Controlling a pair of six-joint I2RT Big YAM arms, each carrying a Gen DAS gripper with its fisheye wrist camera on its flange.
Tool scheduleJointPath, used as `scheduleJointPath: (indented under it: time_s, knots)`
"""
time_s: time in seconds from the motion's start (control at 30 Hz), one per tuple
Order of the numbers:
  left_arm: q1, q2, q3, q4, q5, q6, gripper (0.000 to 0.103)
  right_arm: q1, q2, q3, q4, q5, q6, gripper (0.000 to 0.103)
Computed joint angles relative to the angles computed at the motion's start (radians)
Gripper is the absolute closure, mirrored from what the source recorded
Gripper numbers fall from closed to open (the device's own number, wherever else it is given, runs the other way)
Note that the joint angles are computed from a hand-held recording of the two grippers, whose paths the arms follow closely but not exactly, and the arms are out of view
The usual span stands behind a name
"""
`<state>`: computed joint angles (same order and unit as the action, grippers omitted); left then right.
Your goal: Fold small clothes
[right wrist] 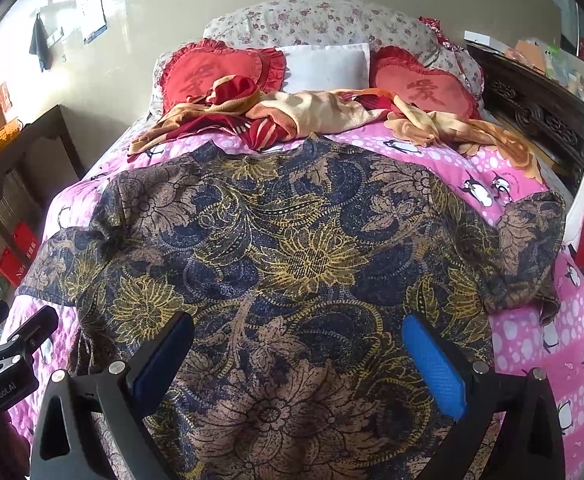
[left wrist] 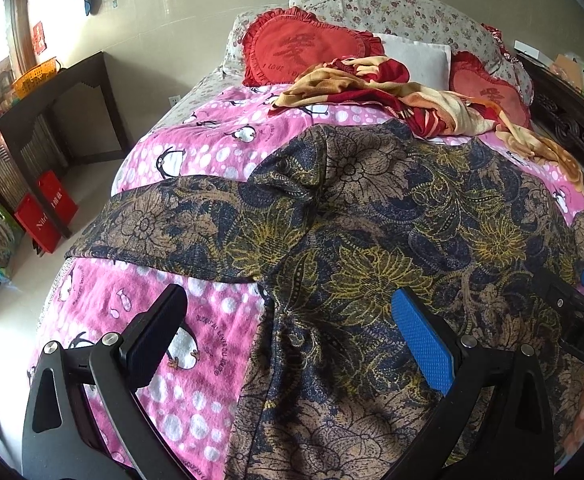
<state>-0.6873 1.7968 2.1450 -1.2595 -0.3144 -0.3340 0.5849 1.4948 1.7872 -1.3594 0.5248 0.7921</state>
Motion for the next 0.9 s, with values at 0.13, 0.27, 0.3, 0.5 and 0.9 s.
scheduleJointPath:
  time_s: [0.13,0.27,0.3,0.5,0.9]
  knots:
    - [0.004,0.005,0.004,0.001,0.004,-0.002,0.000,-0.003,0.006,0.000,-0.001,-0.007,-0.002,0.000]
    - [0.008,0.013,0.013,-0.003,0.008,-0.004,0.000,-0.005,0.014,0.000,0.003,-0.014,-0.004,0.000]
    - [0.009,0.015,0.015,-0.004,0.009,-0.004,0.000,-0.005,0.019,0.003,0.002,-0.016,-0.005,0.000]
    - [0.014,0.020,0.020,-0.008,0.015,-0.006,0.000,-0.007,0.031,0.011,0.001,-0.016,-0.001,0.000]
    - [0.042,0.023,0.013,-0.014,0.028,-0.025,0.000,-0.005,0.054,0.021,0.017,-0.037,-0.011,0.000]
